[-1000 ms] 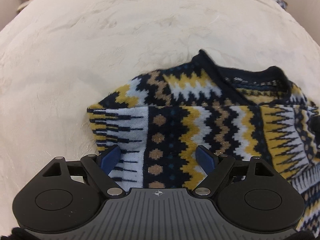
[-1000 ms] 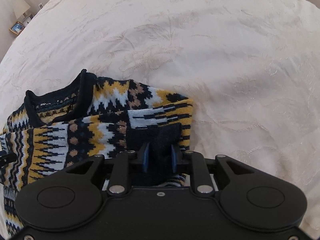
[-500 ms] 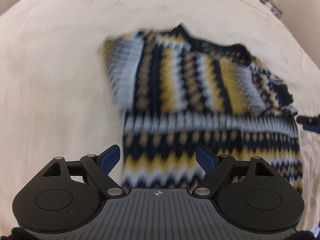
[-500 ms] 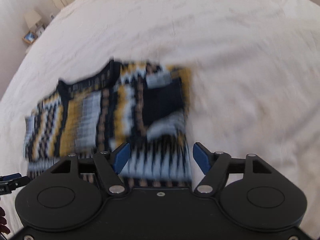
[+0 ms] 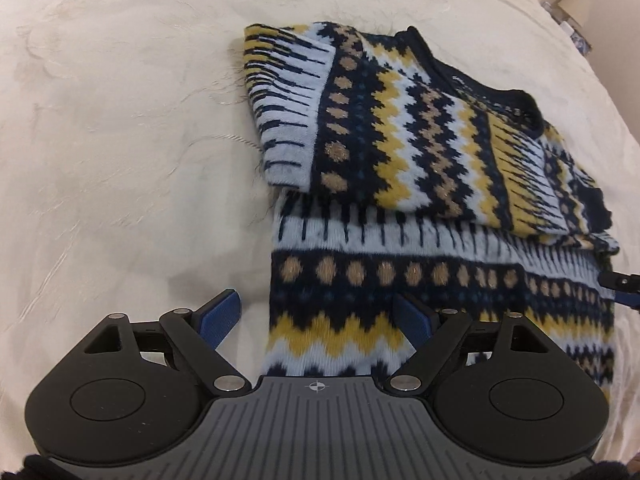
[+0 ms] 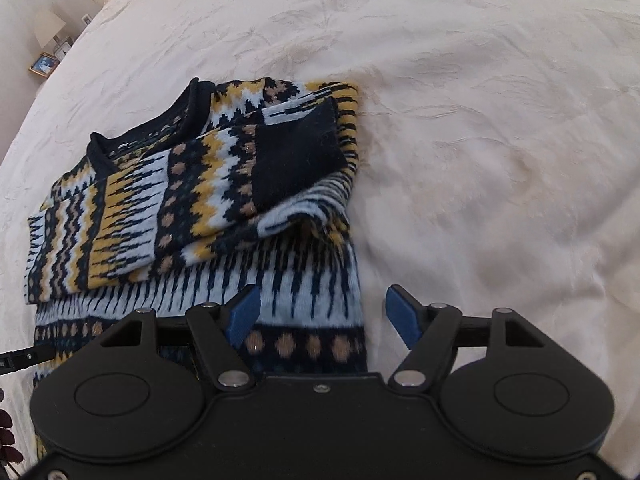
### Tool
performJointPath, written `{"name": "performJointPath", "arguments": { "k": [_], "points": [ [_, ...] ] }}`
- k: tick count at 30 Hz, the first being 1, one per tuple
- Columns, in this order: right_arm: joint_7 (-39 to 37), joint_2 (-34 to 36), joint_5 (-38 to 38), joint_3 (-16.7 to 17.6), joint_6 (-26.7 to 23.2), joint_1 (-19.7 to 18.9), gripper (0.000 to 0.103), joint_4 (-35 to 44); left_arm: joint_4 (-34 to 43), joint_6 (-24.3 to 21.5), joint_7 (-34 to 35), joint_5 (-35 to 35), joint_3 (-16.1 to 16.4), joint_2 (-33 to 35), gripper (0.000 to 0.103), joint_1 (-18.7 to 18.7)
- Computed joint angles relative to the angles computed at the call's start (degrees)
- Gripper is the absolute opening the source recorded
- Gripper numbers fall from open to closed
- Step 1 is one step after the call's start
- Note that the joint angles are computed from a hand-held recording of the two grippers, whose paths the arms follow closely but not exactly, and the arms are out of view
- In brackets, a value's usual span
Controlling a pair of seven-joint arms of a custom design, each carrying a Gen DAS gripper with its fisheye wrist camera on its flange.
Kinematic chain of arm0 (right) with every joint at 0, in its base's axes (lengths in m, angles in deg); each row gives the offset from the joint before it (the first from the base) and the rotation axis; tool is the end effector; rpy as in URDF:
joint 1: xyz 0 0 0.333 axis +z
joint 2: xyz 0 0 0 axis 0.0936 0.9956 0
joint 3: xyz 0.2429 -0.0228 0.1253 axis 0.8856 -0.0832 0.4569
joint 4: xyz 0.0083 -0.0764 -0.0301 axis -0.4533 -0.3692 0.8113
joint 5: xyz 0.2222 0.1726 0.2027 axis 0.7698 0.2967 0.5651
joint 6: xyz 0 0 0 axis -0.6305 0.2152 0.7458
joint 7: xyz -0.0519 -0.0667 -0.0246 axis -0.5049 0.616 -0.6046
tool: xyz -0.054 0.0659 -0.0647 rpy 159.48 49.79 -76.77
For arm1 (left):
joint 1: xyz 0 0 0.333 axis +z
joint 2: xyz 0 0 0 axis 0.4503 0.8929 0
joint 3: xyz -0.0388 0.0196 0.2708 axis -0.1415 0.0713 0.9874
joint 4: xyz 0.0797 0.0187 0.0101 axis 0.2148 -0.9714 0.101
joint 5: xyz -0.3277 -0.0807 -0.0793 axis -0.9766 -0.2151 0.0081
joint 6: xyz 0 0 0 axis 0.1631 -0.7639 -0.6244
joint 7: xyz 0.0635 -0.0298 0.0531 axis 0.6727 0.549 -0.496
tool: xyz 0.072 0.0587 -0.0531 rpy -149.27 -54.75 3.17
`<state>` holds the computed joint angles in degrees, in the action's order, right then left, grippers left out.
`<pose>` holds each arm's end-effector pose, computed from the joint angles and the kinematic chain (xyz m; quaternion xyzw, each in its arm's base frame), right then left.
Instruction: Fold small clothes
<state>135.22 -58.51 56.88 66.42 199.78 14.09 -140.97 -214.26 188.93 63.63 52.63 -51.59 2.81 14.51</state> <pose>0.5470 0.0877 0.4268 -0.7034 0.6732 -0.0300 0.2260 0.4526 -0.2091 0.4243 -0.8080 0.5470 -0.2027 0.0831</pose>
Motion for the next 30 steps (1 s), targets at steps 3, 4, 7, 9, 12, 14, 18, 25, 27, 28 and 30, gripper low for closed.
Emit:
{"name": "performJointPath", "arguments": {
  "k": [3, 4, 7, 9, 12, 14, 18, 25, 27, 28, 30],
  "points": [
    [0.73, 2.12, -0.51, 0.09, -0.40, 0.20, 0.074, 1.97, 1.76, -1.11, -1.04, 0.98, -0.18, 1.55, 0.081, 0.17],
    [0.81, 2.74, -0.49, 0.14, -0.65, 0.24, 0.074, 2.62, 2.94, -2.55, -1.99, 1.97, -0.38, 2.18, 0.074, 0.22],
    [0.89, 3.56, -0.90, 0.21, -1.49, 0.37, 0.069, 3.63, 3.72, -3.02, -1.62, 2.82, -0.44, 2.19, 0.015, -0.01],
    [1.15, 3.79, -1.60, 0.20, -2.33, 0.50, 0.055, 4.21, 3.88, -1.42, 1.73, -0.56, -0.04, 2.55, 0.007, -0.38],
    [0.16, 3.03, -2.28, 0.42, -1.91, 0.75, 0.015, 4.02, 6.29, -4.42, 1.56, 4.82, -0.93, 2.80, 0.007, -0.54],
    [-1.39, 1.88, -3.77, 0.47, -1.11, 1.05, 0.011, 3.44, 7.57, -8.38, -2.07, 10.63, -1.70, 1.89, 0.007, -0.60],
    [0.98, 1.75, -9.61, -0.44, -0.65, 1.17, 0.010, 2.86, 6.89, -11.17, -3.41, 10.16, -1.12, 2.00, 0.008, -0.58],
    [-1.98, 1.21, -4.57, 0.26, 0.87, 0.50, 0.051, 1.77, 8.36, -9.34, -1.96, 5.56, -0.67, 3.15, 0.026, -0.76],
    [-5.30, -1.25, 1.21, 0.43, 1.00, -0.19, 0.067, -0.28, 5.88, -7.36, -3.40, 5.34, -0.95, 0.42, 0.053, -0.96],
    [-7.34, -2.35, 4.29, 0.34, 0.06, -0.49, 0.069, -1.01, 4.76, -6.72, -4.25, 5.45, -1.27, -0.91, 0.060, -1.20],
    [-9.72, -4.59, 7.92, -0.07, -2.44, -0.77, 0.069, -2.64, 2.95, -7.15, -5.16, 4.91, -1.97, -3.39, 0.060, -2.03]
  ]
}}
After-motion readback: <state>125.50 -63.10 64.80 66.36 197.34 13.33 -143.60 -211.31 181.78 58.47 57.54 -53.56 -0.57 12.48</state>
